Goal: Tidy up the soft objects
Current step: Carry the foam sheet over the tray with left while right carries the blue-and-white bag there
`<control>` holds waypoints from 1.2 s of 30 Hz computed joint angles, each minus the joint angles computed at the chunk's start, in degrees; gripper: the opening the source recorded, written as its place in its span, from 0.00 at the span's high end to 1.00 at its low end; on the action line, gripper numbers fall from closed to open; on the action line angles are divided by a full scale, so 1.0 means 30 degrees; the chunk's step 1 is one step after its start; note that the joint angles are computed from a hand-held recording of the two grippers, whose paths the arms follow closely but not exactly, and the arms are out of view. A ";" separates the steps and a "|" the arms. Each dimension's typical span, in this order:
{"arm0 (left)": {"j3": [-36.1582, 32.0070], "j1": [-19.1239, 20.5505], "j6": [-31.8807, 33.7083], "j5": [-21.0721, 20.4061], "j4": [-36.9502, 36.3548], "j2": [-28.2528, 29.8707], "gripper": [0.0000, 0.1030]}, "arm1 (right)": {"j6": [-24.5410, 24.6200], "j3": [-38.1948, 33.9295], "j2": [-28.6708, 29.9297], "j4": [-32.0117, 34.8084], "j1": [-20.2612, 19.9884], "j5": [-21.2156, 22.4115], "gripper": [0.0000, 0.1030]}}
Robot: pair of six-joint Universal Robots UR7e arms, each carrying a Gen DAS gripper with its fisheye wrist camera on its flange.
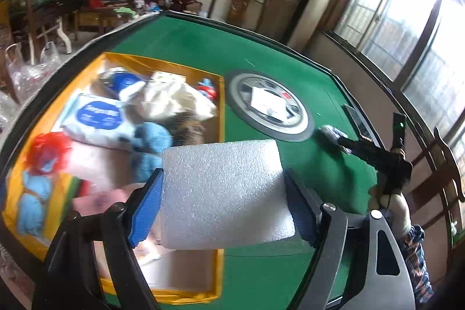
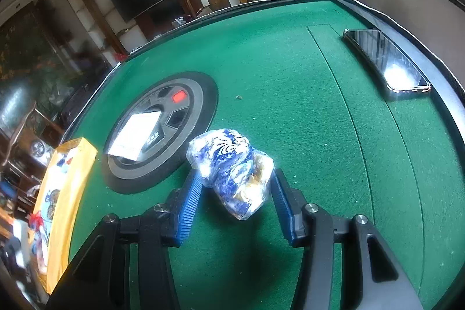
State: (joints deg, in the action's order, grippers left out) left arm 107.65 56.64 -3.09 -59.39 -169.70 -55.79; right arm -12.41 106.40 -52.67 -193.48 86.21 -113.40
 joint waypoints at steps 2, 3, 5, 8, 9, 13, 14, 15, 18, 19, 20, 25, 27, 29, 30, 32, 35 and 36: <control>0.0305 0.0446 -0.0434 0.0618 -0.0501 -0.0576 0.23 | -0.0256 0.0048 0.0211 -0.0342 0.0252 -0.0285 0.57; 0.0360 0.0678 -0.0680 0.0757 -0.0641 -0.0793 0.23 | -0.0328 0.0078 0.0308 -0.0431 0.0423 -0.0484 0.57; 0.0521 0.1110 -0.0936 0.0993 -0.0832 -0.1242 0.23 | -0.0558 0.0245 0.0452 -0.0722 0.0813 -0.0723 0.57; 0.0708 0.1650 -0.0869 0.1460 -0.1313 -0.1611 0.23 | -0.0440 0.0741 0.0506 -0.0866 0.1392 -0.0309 0.57; 0.0655 0.1837 -0.0879 0.1542 -0.1360 -0.1644 0.23 | -0.0403 0.0851 0.0539 -0.0818 0.1634 -0.0129 0.58; 0.0292 0.2613 -0.1061 0.1444 -0.1368 -0.1595 0.23 | -0.0652 0.0629 0.0997 -0.0104 0.2785 0.0485 0.66; 0.0253 0.2750 -0.1242 0.1464 -0.1234 -0.1602 0.23 | -0.0746 0.0372 0.1217 0.0212 0.3051 0.0489 0.71; 0.0183 0.2879 -0.1452 0.1336 -0.0994 -0.1631 0.23 | -0.0946 -0.0011 0.1467 0.0676 0.3336 0.0308 0.74; 0.0370 0.3184 -0.1629 0.0541 -0.0831 -0.1839 0.23 | -0.2155 -0.0925 0.2412 0.0106 0.4063 -0.1336 0.74; 0.0447 0.3179 -0.1571 0.0452 -0.0872 -0.1873 0.23 | -0.2612 -0.1311 0.2796 -0.0285 0.4211 -0.2275 0.71; 0.0527 0.3168 -0.1484 0.0376 -0.0854 -0.1953 0.23 | -0.2897 -0.1677 0.3198 -0.0729 0.4317 -0.3233 0.57; 0.0222 0.3272 -0.1034 0.0648 -0.0688 -0.1845 0.23 | -0.1108 -0.2373 0.3288 0.0521 0.3571 -0.4267 0.28; -0.0344 0.3277 -0.0695 0.1051 -0.0036 -0.1570 0.23 | -0.1093 -0.2776 0.3383 0.1673 0.3305 -0.4525 0.28; -0.0787 0.3187 -0.0462 0.1455 0.0308 -0.1285 0.23 | -0.1118 -0.3003 0.3419 0.2711 0.3049 -0.4289 0.28; -0.0943 0.3124 -0.0337 0.1621 0.0434 -0.1173 0.23 | -0.1079 -0.3072 0.3442 0.3111 0.2923 -0.4119 0.28; -0.1197 0.3020 -0.0171 0.1842 0.0797 -0.1025 0.22 | -0.1234 -0.3254 0.3649 0.3257 0.2848 -0.4056 0.29; -0.1348 0.3076 -0.0555 0.1229 0.1462 -0.1186 0.22 | -0.1449 -0.3055 0.3740 0.3022 0.2794 -0.3849 0.29; -0.1347 0.3174 -0.0901 0.0773 0.1628 -0.1328 0.22 | -0.1486 -0.2934 0.3746 0.3022 0.2820 -0.3844 0.31</control>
State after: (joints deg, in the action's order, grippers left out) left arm 103.61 66.16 -5.79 -57.07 -164.82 -59.77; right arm -16.87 97.59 -41.43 -184.41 94.67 -124.93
